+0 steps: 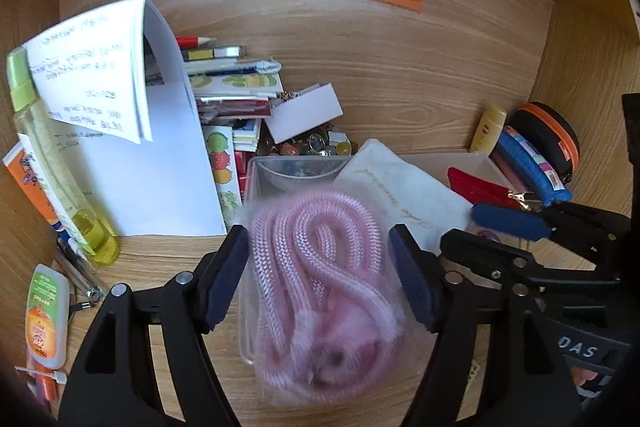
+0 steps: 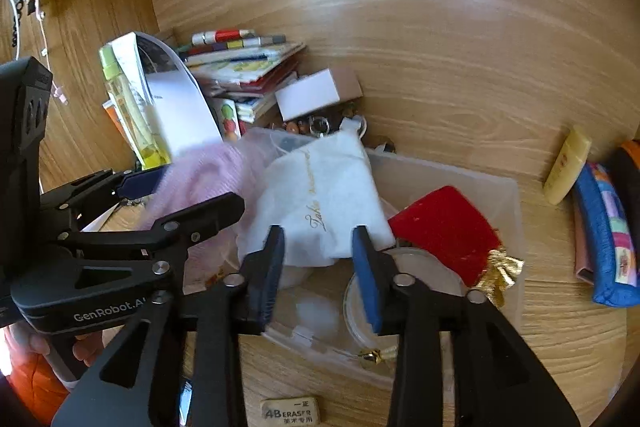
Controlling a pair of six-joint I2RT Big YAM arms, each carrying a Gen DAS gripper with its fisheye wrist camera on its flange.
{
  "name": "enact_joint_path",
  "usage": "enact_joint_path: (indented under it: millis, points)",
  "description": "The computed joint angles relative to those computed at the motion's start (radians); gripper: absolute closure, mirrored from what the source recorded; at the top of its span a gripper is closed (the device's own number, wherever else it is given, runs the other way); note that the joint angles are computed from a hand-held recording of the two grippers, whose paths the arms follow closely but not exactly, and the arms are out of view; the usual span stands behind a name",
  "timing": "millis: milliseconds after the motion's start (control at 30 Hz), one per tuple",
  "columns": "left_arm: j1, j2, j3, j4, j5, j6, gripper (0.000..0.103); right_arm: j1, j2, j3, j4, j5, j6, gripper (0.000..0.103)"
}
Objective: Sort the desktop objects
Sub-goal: 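Carry the pink rope bag and light blue bottle into the clear box and release both, then grasp the blue Max razor pack with the left gripper while the right gripper grasps the beige eraser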
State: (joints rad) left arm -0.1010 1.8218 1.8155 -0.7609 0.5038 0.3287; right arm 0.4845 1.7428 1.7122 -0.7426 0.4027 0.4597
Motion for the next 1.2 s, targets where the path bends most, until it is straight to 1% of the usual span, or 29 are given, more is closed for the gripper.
enact_joint_path:
  millis: [67, 233, 467, 533, 567, 767, 867, 967, 1100, 1200]
  points:
    - [0.005, -0.014, -0.013, 0.010, 0.006, 0.000, 0.030, 0.007, -0.015, -0.013, 0.010, 0.021, -0.004, 0.059]
    - [0.017, -0.064, -0.062, 0.043, 0.019, 0.001, 0.027, 0.028, -0.055, -0.043, 0.020, 0.063, -0.001, 0.057]
    - [0.034, -0.134, -0.140, 0.080, 0.043, 0.005, 0.020, 0.068, -0.109, -0.096, 0.031, 0.130, 0.017, 0.044]
    - [0.040, -0.158, -0.172, 0.098, 0.043, 0.009, 0.015, 0.080, -0.126, -0.116, 0.032, 0.146, 0.023, 0.043]
    - [0.044, -0.169, -0.186, 0.101, 0.047, 0.010, 0.014, 0.084, -0.131, -0.122, 0.032, 0.151, 0.026, 0.042]
    - [0.066, -0.203, -0.240, 0.085, 0.059, 0.032, 0.011, 0.107, -0.173, -0.177, 0.039, 0.167, 0.062, 0.036]
    - [0.077, -0.208, -0.256, 0.056, 0.071, 0.049, 0.011, 0.116, -0.188, -0.204, 0.038, 0.163, 0.084, 0.035]
    - [0.084, -0.216, -0.282, 0.039, 0.064, 0.071, 0.011, 0.121, -0.196, -0.227, 0.030, 0.153, 0.106, 0.035]
    - [0.090, -0.220, -0.315, 0.012, 0.050, 0.119, 0.011, 0.124, -0.202, -0.257, 0.020, 0.134, 0.137, 0.035]
    - [0.097, -0.218, -0.334, -0.017, 0.034, 0.183, 0.011, 0.118, -0.203, -0.276, 0.013, 0.101, 0.160, 0.035]
